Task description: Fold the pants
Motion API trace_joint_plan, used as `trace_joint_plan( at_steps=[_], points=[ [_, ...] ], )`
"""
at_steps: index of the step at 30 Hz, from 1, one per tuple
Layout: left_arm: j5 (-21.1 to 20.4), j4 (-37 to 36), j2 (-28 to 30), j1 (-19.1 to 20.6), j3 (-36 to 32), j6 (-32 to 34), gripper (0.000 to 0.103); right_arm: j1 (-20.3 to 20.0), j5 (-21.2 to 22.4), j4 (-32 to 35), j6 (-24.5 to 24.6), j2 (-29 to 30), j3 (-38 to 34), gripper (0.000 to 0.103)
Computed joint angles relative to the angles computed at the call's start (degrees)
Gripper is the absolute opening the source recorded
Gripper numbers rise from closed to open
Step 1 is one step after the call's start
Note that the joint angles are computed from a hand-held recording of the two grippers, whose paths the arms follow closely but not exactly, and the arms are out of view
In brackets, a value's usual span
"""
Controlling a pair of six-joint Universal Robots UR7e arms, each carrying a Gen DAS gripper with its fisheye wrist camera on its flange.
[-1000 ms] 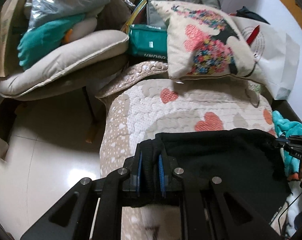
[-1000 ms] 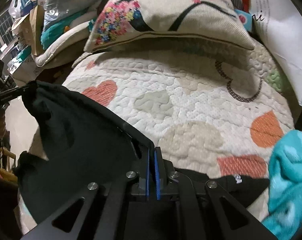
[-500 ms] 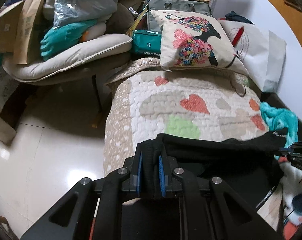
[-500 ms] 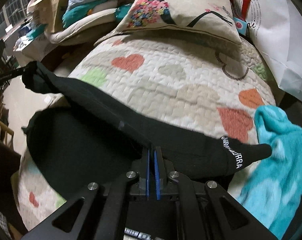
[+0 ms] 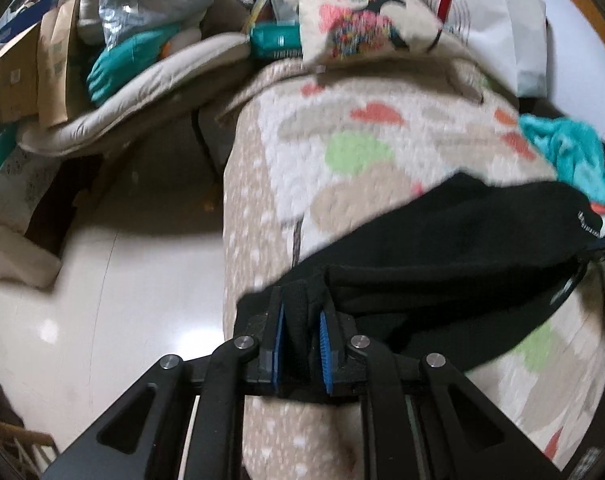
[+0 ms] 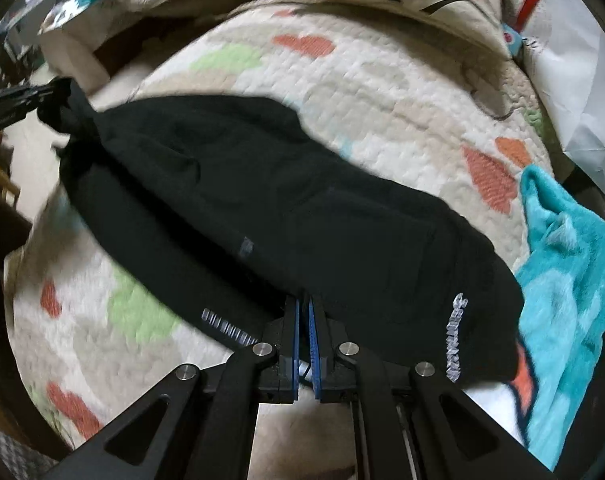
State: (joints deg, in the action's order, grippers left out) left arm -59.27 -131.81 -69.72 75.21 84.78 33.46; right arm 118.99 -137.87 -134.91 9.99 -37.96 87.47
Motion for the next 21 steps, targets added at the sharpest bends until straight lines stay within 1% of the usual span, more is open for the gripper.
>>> trace_joint_plan(
  at_steps=[2,4,6,8,11,13,15,16,17,21],
  points=[
    [2.53,-0.23,-0.96,0.05,2.17,0.83,0.020,0.38,-0.49,4.12,1.08,0.53,-0.38,0.005],
    [5.06,0.47,-2.14,0.13,4.16,1.44,0.021,0.56,-0.54,7.25,2.17,0.93,-0.81,0.005],
    [7.04,0.63,-3.10,0.15,5.61,1.89,0.022,0.52,-0.03,11.88,3.87,1.35,-1.76,0.006],
    [7.85,2.18,-4.22,0.51,6.19,1.11,0.024,0.58,-0.07,16.37,5.50,1.79,-2.68,0.007],
    [7.35,6.17,-5.28,1.18,4.98,-2.61,0.025,0.86,-0.02,19.87,6.73,1.65,-2.97,0.009],
    [7.57,7.84,-5.60,1.49,3.97,-5.40,0.025,1.33,-0.60,20.27,6.70,1.16,-2.55,0.021],
    [7.49,10.56,-5.36,1.98,1.72,-9.70,0.025,2.21,-1.65,19.49,6.03,0.29,-1.71,0.052],
    [7.00,12.05,-5.07,2.25,0.40,-12.22,0.025,2.63,-2.13,18.84,5.49,-0.08,-1.36,0.056],
    [6.02,13.83,-4.65,2.59,-1.26,-15.35,0.025,3.05,-2.30,17.88,4.69,-0.60,-0.93,0.057],
    [2.06,19.97,-0.99,3.52,-7.70,-24.20,0.026,4.09,-2.48,13.24,2.85,-1.82,-0.05,0.057]
  ],
)
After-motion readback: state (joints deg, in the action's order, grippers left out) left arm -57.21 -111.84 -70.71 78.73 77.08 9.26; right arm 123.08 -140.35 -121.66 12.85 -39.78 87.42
